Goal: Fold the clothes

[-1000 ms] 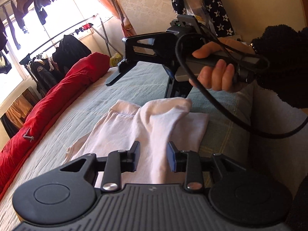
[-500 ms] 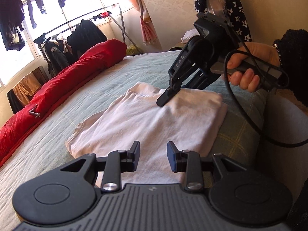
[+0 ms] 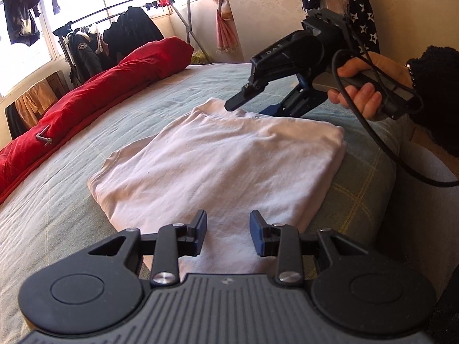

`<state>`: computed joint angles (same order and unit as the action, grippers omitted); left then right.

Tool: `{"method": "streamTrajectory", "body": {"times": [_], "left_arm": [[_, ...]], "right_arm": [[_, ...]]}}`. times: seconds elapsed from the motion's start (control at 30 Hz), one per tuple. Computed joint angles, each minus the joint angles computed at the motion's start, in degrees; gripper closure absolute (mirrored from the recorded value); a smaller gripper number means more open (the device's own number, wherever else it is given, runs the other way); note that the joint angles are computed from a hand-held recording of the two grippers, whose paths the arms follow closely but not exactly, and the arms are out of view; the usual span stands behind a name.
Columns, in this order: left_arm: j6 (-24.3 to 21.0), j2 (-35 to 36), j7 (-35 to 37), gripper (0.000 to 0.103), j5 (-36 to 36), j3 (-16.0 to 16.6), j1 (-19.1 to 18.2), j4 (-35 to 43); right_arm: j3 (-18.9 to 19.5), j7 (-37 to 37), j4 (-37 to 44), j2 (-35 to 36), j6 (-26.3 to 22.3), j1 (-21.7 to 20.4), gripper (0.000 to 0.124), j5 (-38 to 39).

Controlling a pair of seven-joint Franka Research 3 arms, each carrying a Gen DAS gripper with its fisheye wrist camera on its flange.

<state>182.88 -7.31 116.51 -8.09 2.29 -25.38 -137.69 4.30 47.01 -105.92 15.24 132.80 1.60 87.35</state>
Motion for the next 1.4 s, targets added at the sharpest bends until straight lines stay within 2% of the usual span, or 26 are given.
{"method": "streamTrajectory", "body": {"times": [0.07,0.17,0.2,0.23,0.37,0.4,0.47,0.5,0.57,0.6,0.67,0.73,0.77,0.8,0.83,0.9,0.97,1.03,1.1,1.17,1.23,1.27,1.33,1.4], "left_arm": [[-0.1,0.1,0.6,0.068,-0.9,0.8,-0.8,0.1],[-0.1,0.2,0.8,0.062,-1.3,0.5,-0.5,0.4],[-0.1,0.3,1.0,0.062,-1.7,0.6,-0.7,0.5],[-0.1,0.3,1.4,0.061,-2.2,0.8,-1.0,0.6],[0.2,0.1,3.0,0.061,-3.9,1.5,-1.9,0.9],[0.4,0.0,4.4,0.061,-5.2,2.8,-3.4,0.9],[0.5,-0.1,9.1,0.056,-9.6,7.5,-8.8,1.4],[0.8,0.2,11.0,0.054,-11.6,9.0,-10.5,1.8],[-0.2,1.3,13.4,0.053,-14.7,9.8,-11.3,3.0],[-1.5,1.9,16.0,0.053,-18.5,11.1,-12.7,4.0],[-5.2,2.4,18.8,0.053,-24.1,11.8,-13.0,5.6],[-7.4,1.8,24.1,0.053,-30.4,12.4,-13.5,6.3],[-8.9,1.2,27.0,0.053,-33.3,12.8,-13.5,6.7],[-10.1,0.6,29.0,0.053,-35.7,13.0,-13.2,7.0],[-10.5,0.4,30.3,0.053,-37.7,13.1,-12.6,7.5],[-10.5,0.8,31.0,0.053,-40.4,12.8,-11.1,9.2],[-10.4,2.8,30.6,0.054,-42.2,12.3,-9.3,12.0],[-11.3,5.7,32.6,0.054,-46.4,12.0,-7.9,15.8],[-12.5,9.1,33.1,0.054,-48.4,11.2,-6.1,19.5],[-12.5,12.6,29.3,0.054,-44.0,10.6,-4.7,22.3],[-14.7,16.0,23.4,0.055,-38.9,10.8,-3.5,25.2],[-15.3,17.3,22.5,0.054,-38.2,10.4,-2.7,26.4],[-14.5,18.8,20.8,0.053,-36.0,9.6,-1.8,27.6],[-14.4,19.1,20.9,0.056,-35.7,8.0,-0.3,29.1]], "right_arm": [[0.1,1.5,3.4,2.5,-0.2,0.1,0.070,-1.2],[0.7,2.8,7.1,5.1,0.7,0.2,0.073,-4.7],[0.6,3.2,7.1,4.9,2.8,0.9,0.089,-7.5],[0.6,3.7,7.1,4.6,5.0,1.7,0.111,-10.4],[2.0,-2.1,4.1,1.5,10.8,2.2,0.116,-9.8],[2.1,-3.0,3.7,0.8,11.3,2.2,0.117,-9.4],[2.0,-4.9,3.0,-0.6,12.3,2.4,0.117,-8.6],[1.7,-3.1,3.8,0.1,12.7,2.8,0.116,-9.8],[0.7,3.6,5.4,2.3,13.6,4.0,0.115,-16.3],[1.0,4.1,5.6,3.1,13.4,3.5,0.117,-16.3],[1.9,3.1,4.9,3.0,11.8,1.7,0.115,-13.4],[1.7,3.4,3.0,1.0,14.1,2.1,0.107,-14.0],[1.6,2.9,1.9,-0.3,15.9,2.5,0.100,-14.5],[1.2,2.8,0.4,-1.9,19.1,3.4,0.084,-16.2],[1.4,0.2,-0.7,-3.4,20.3,3.5,0.074,-15.4],[1.4,-5.6,-2.6,-6.4,22.2,3.9,0.074,-13.4],[1.2,-12.6,-3.6,-8.6,19.1,4.2,0.070,-10.3],[0.8,-16.6,-4.6,-10.0,16.7,5.5,0.065,-11.5],[0.6,-18.9,-6.1,-11.0,16.3,7.2,0.065,-14.7],[0.6,-20.9,-8.2,-11.9,17.5,8.9,0.065,-17.6],[0.5,-17.9,-10.8,-12.6,19.9,10.5,0.065,-25.0],[0.4,-17.8,-12.3,-13.2,21.4,11.1,0.065,-26.4],[0.2,-20.0,-14.8,-15.1,23.0,11.7,0.064,-25.8],[-0.2,-21.2,-17.0,-17.1,24.4,12.4,0.061,-25.5]]}}
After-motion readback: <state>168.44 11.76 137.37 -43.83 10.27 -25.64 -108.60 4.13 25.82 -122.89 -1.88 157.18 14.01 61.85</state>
